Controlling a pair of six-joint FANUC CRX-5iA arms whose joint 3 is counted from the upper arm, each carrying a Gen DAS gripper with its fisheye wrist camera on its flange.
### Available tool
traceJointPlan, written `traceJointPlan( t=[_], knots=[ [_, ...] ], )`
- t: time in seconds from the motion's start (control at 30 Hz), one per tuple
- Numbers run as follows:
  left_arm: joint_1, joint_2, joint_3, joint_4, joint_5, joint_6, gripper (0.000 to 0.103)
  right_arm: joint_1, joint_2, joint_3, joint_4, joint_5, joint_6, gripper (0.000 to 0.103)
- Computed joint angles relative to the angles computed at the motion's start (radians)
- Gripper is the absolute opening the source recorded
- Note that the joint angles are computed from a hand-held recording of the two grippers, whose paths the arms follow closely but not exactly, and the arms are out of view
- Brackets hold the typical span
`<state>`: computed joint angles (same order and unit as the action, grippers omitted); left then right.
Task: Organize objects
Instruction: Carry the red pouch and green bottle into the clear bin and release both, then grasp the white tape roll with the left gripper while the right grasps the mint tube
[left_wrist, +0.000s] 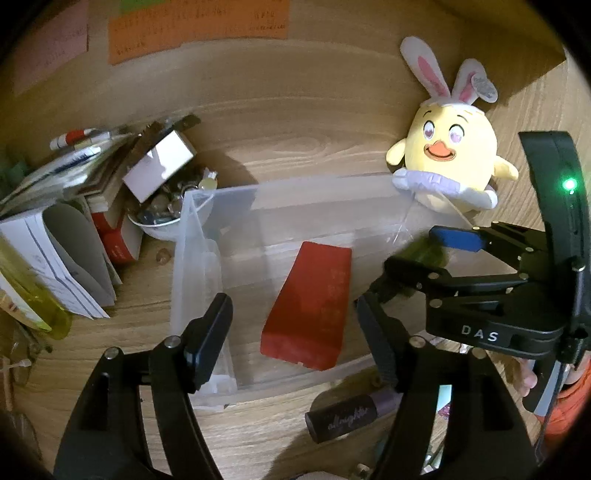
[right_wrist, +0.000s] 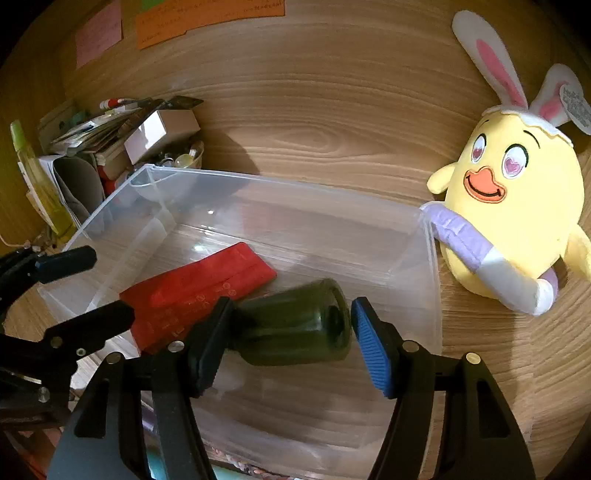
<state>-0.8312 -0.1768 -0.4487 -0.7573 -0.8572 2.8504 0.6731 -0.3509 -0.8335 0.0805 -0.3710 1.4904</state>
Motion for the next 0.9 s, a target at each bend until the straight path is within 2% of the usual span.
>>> traceJointPlan(
  t=[0.1, 0.27, 0.33, 0.4, 0.53, 0.7, 0.77, 0.83, 0.9],
  knots=[
    [-0.023, -0.019, 0.001, -0.022, -0.021, 0.027, 0.073, 0.013, -0.021, -0.029, 0.07, 0.015, -0.067, 0.063],
    [-0.107, -0.043, 0.019, -0.093, -0.119, 0.096, 0.078, 0.022, -0.079, -0.063, 0.128, 0.025, -0.124, 0.07],
    [-0.149, -0.053, 0.026, -0.123, -0.166, 0.127, 0.085, 0.023, -0.108, -0.076, 0.14, 0.025, -0.139, 0.076],
    [-0.182, -0.057, 0.032, -0.145, -0.204, 0.152, 0.089, 0.021, -0.146, -0.084, 0.122, 0.018, -0.124, 0.077],
    [-0.258, -0.066, 0.042, -0.182, -0.291, 0.204, 0.095, 0.03, -0.232, -0.099, 0.091, -0.02, -0.092, 0.077],
    [-0.331, -0.075, 0.04, -0.202, -0.367, 0.255, 0.096, 0.067, -0.371, -0.159, 0.144, -0.064, -0.143, 0.077],
    [-0.356, -0.078, 0.037, -0.201, -0.387, 0.275, 0.097, 0.078, -0.427, -0.169, 0.126, -0.099, -0.127, 0.077],
    [-0.379, -0.075, 0.035, -0.199, -0.411, 0.293, 0.097, 0.086, -0.484, -0.173, 0.085, -0.143, -0.092, 0.079],
    [-0.4, -0.07, 0.031, -0.19, -0.429, 0.311, 0.097, 0.102, -0.542, -0.202, 0.102, -0.162, -0.118, 0.084]
  ],
)
